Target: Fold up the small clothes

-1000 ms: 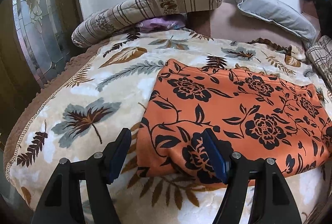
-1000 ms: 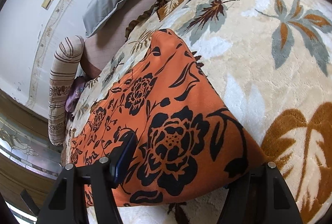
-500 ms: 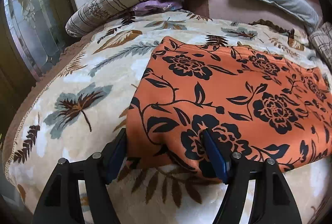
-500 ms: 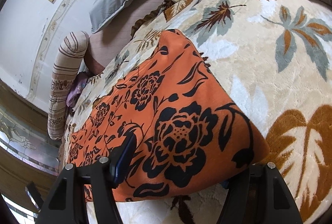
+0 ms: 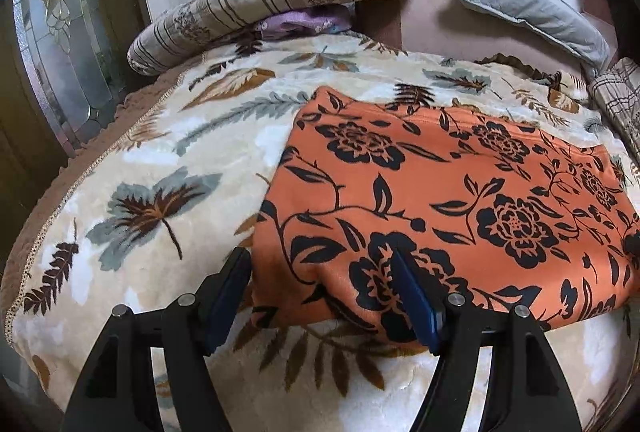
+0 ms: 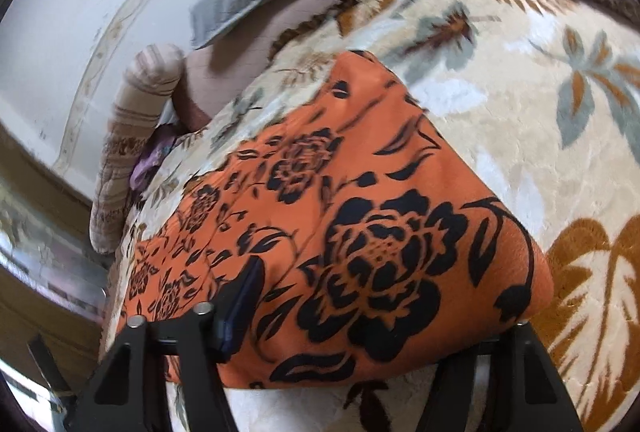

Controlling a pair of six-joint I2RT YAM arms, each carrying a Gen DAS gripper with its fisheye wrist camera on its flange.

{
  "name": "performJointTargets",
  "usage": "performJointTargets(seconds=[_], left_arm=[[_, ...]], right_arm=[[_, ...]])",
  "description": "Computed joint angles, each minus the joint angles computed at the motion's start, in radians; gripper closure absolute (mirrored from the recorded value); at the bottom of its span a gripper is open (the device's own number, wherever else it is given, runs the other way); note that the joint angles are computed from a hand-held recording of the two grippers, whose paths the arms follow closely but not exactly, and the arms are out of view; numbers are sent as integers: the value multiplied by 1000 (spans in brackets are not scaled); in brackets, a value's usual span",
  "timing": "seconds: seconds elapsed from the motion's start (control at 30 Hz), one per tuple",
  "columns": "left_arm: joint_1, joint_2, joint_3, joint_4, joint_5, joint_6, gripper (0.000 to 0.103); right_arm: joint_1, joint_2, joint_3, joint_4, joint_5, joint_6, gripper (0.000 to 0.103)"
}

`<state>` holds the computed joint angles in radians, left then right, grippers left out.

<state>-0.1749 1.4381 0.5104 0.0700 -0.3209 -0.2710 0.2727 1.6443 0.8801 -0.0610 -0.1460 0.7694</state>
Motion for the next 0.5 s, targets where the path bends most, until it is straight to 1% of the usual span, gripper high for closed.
performJointTargets(seconds=[0.03,0.1,0.17,0.27,0.3,0.37,0.43,0.47,0.5], left_arm=[[1,11,3,-2,5,-1,30],[2,62,26,-20,9,4,30],[1,85,25,-2,7,6,29],[15,73,30,-21,30,5,29],[32,55,27,-31,57,2,29],[66,14,12,-36,94,-5,29],[91,-5,7,-36,95,-8,29],[120,-11,7,-40,119,-10,28],[140,-8,12,-46,142,-12,26]], right_arm=[[-12,8,-5,12,-16,16,66],[-33,4,-28,47,-47,59,69],[-33,3,-36,58,-46,81,69],[-30,3,-44,73,-42,104,69],[-38,1,-52,84,-59,127,67],[-61,2,-60,99,-94,163,67],[-85,5,-64,110,-129,201,67],[-94,6,-68,119,-141,222,67],[-100,5,-72,129,-146,243,67]])
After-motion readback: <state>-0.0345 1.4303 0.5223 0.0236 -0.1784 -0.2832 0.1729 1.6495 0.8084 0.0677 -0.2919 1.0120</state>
